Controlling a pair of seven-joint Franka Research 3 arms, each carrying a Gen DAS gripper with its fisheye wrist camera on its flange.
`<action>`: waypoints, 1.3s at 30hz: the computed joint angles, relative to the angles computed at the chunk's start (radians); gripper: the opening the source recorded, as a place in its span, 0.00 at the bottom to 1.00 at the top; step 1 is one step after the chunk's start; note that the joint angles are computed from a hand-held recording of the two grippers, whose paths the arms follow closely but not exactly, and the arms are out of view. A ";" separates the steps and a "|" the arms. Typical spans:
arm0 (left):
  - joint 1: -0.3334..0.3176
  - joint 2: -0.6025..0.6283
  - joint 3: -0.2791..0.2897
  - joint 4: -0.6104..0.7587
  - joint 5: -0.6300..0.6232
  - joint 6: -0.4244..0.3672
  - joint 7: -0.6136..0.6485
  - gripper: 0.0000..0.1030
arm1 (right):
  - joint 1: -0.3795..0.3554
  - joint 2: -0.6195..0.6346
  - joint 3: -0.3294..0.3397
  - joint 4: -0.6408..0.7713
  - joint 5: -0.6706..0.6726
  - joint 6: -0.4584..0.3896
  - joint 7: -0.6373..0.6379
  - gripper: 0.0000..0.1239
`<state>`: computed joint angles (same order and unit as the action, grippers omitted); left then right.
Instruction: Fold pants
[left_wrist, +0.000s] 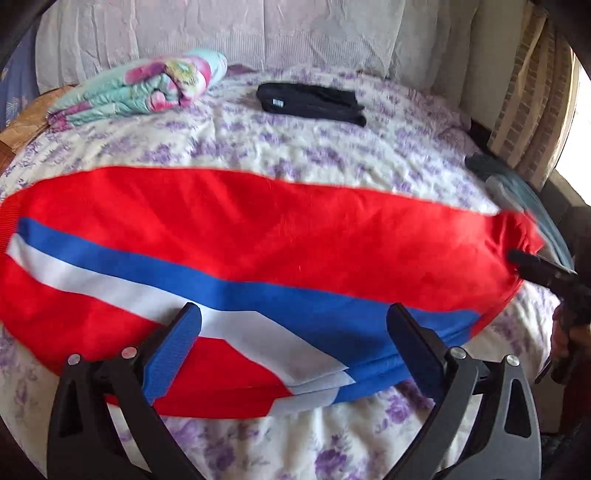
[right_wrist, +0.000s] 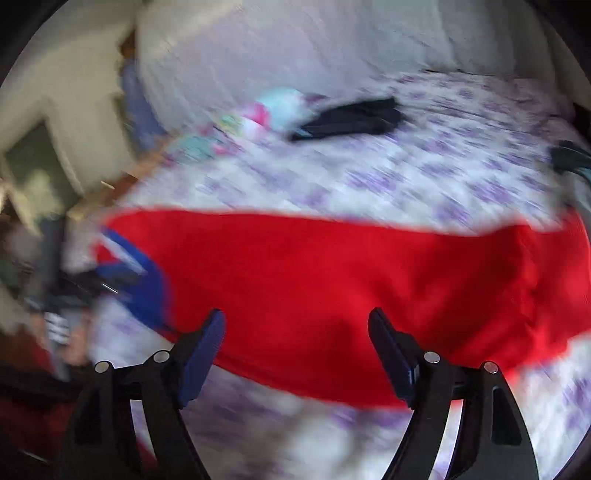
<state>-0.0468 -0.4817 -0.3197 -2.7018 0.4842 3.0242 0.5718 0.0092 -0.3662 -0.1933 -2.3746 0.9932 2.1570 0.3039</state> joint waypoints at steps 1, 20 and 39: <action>0.008 -0.029 0.008 -0.019 -0.002 0.027 -0.013 0.95 | 0.015 0.028 -0.015 0.051 0.014 -0.085 0.020 0.66; 0.245 -0.043 -0.104 -0.057 0.143 0.083 -0.156 0.95 | 0.088 0.767 0.285 0.959 -0.179 -0.674 0.485 0.51; 0.265 -0.034 -0.129 -0.056 0.106 0.112 -0.138 0.96 | 0.111 0.523 0.271 0.675 -0.208 -0.518 0.205 0.63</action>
